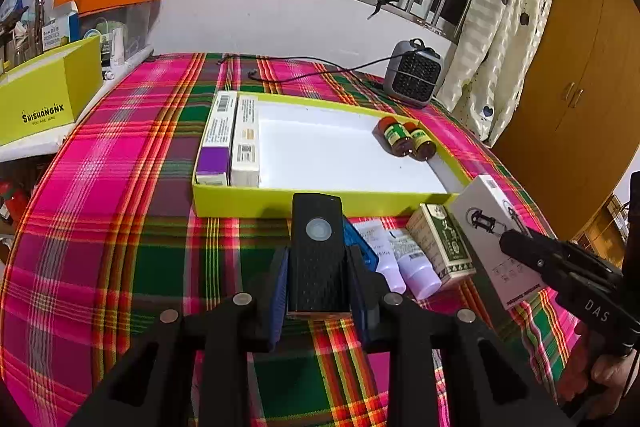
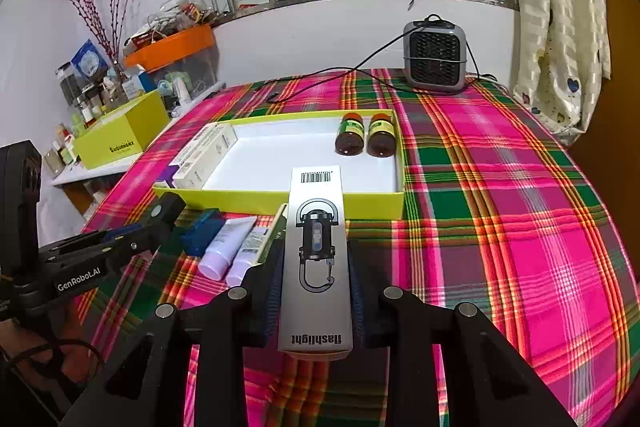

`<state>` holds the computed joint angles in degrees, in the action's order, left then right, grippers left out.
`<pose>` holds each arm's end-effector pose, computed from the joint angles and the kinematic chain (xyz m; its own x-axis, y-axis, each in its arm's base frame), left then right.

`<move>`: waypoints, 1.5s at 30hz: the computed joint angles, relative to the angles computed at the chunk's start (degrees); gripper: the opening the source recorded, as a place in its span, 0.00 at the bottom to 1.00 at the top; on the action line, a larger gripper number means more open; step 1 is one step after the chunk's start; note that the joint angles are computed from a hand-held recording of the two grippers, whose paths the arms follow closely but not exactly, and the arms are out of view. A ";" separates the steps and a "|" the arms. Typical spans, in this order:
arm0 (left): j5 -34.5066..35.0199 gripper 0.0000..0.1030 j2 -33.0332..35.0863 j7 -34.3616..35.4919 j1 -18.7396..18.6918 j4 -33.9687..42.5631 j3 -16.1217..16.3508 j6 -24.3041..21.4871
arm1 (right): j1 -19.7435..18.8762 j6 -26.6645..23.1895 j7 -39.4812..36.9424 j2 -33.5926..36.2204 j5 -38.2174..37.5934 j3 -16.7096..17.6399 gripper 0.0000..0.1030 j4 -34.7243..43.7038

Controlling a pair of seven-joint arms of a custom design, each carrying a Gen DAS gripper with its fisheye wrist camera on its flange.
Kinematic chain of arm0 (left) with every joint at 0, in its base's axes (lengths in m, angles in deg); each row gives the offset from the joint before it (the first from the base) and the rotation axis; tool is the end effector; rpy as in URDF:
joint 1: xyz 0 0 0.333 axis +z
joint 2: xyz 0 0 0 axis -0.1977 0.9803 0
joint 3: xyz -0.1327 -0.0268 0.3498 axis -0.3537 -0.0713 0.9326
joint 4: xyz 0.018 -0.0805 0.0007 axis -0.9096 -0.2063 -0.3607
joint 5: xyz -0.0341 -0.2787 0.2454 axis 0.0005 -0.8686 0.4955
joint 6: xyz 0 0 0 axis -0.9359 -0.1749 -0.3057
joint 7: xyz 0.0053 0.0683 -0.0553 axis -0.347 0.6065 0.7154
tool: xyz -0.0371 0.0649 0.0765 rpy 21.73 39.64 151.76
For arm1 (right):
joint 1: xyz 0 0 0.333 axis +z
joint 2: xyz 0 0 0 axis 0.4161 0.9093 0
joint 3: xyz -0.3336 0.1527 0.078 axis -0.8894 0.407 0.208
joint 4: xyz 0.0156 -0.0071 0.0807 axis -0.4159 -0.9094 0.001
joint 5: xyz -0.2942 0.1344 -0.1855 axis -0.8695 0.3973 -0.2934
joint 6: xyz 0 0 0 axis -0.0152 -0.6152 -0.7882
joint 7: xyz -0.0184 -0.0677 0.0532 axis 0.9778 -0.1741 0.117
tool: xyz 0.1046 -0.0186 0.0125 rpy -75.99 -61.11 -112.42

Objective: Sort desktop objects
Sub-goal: 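Carry the flashlight box over the tray with right tool while left tool carries the black device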

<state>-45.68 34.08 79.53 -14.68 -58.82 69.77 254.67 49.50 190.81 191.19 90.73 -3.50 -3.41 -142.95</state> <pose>0.5959 -0.1631 0.4757 -0.2975 -0.9227 0.2453 -0.7148 0.0449 -0.6979 0.5524 0.2906 0.4907 0.0984 -0.9819 -0.1618 -0.6565 0.0581 -0.7521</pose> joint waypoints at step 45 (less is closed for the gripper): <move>8.77 0.28 13.36 -4.42 17.94 14.07 -16.19 9.01 | -0.35 -6.11 -39.03 20.19 40.62 6.35 0.30 29.41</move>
<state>-36.91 47.44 75.11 3.25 -44.75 53.58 263.68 49.15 184.70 152.16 110.93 37.12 2.94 -113.55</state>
